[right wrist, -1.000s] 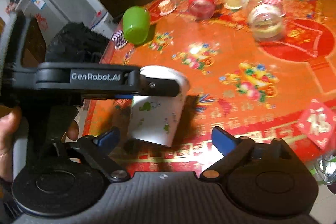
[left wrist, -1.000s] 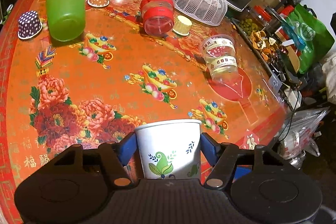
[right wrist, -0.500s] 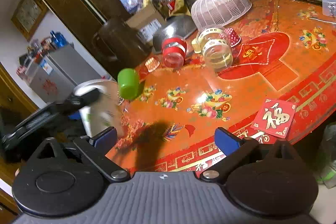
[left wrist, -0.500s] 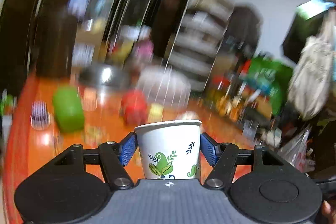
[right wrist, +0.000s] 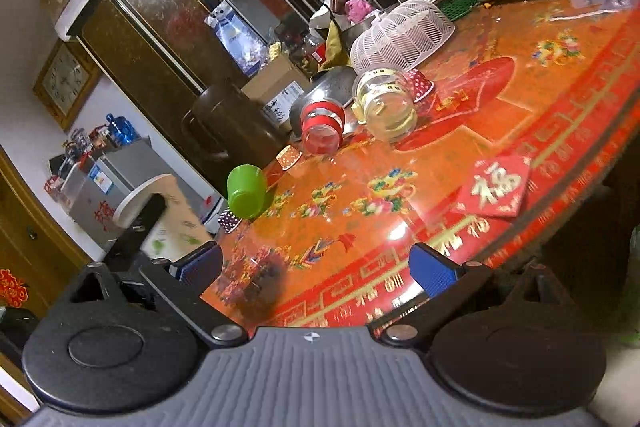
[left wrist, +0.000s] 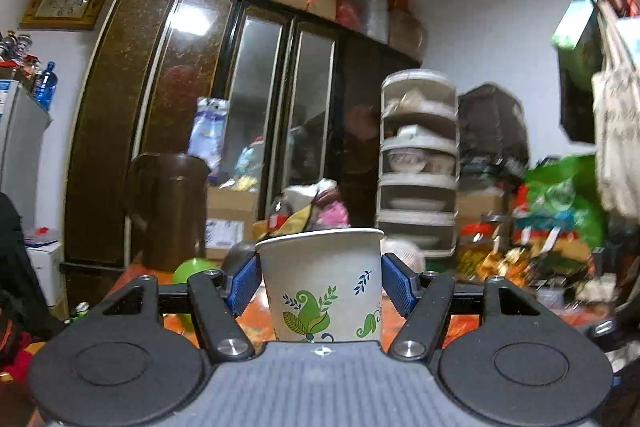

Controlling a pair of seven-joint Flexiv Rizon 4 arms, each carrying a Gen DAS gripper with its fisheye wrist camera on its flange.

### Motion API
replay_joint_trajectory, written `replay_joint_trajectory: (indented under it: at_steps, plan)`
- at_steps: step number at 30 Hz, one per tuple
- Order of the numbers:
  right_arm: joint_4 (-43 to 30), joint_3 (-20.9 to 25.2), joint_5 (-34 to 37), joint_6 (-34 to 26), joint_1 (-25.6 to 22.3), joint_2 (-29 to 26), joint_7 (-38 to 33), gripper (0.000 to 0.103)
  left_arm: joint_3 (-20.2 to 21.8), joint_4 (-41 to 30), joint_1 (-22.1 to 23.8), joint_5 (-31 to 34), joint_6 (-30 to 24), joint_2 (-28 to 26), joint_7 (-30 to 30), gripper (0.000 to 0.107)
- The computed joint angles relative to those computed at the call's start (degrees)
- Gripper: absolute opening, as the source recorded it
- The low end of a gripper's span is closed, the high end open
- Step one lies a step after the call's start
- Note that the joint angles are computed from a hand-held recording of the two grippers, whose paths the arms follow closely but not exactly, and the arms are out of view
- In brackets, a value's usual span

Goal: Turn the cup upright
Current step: 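Rotate the left gripper to turn the white paper cup upright, then lower the upright cup onto the table and open the left gripper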

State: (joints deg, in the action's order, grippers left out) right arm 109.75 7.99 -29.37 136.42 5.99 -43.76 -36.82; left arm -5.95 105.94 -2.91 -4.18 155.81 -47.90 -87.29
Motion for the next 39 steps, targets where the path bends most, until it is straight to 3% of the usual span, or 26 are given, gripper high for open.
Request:
replay_joint_trajectory:
  at_steps: [4,10,19,24,25,27,28,31,35,39]
  plan:
    - [1.4,-0.5,1.6,2.0,0.7,0.0,-1.5,0.101,0.7,-0.5,-2.7,-6.7,-2.6,-0.9,3.9,0.068]
    - [1.0,-0.5,3.0,2.1,0.9,-0.5,-1.5,0.101,0.7,0.4,-2.8,-5.8,-6.7,-0.6,5.0,0.068]
    - [1.1,-0.6,2.9,2.4,1.2,-0.7,-1.7,0.101,1.3,3.1,-2.5,-3.4,-4.7,0.1,6.3,0.068]
    - [1.1,-1.1,3.5,1.1,2.4,-0.3,-3.0,0.101,0.9,4.0,-1.3,-1.1,-6.4,1.3,6.3,0.071]
    - [1.2,-1.3,4.0,0.6,2.8,-0.1,-3.6,0.101,0.6,4.3,-0.6,0.0,-7.5,1.8,6.0,0.071]
    - [0.9,-1.5,4.7,-0.4,3.5,0.2,-4.6,0.101,-0.3,4.8,1.6,3.7,-11.3,3.1,4.8,0.089]
    - [0.8,-1.6,5.4,-0.7,4.0,0.3,-5.3,0.102,-1.0,4.8,2.8,5.6,-13.0,3.5,3.8,0.092]
    - [0.6,-3.2,8.9,-1.8,7.1,1.2,-9.9,0.102,-2.4,5.7,6.5,11.5,-16.5,4.9,1.3,0.093]
    - [0.4,-8.3,20.7,-4.3,15.8,2.8,-20.6,0.102,-7.1,9.0,15.9,22.7,-22.2,8.1,-6.2,0.093]
    - [0.3,-13.9,31.9,-4.2,24.7,4.1,-33.4,0.102,-12.4,13.9,24.9,27.0,-35.5,16.5,-12.3,0.093]
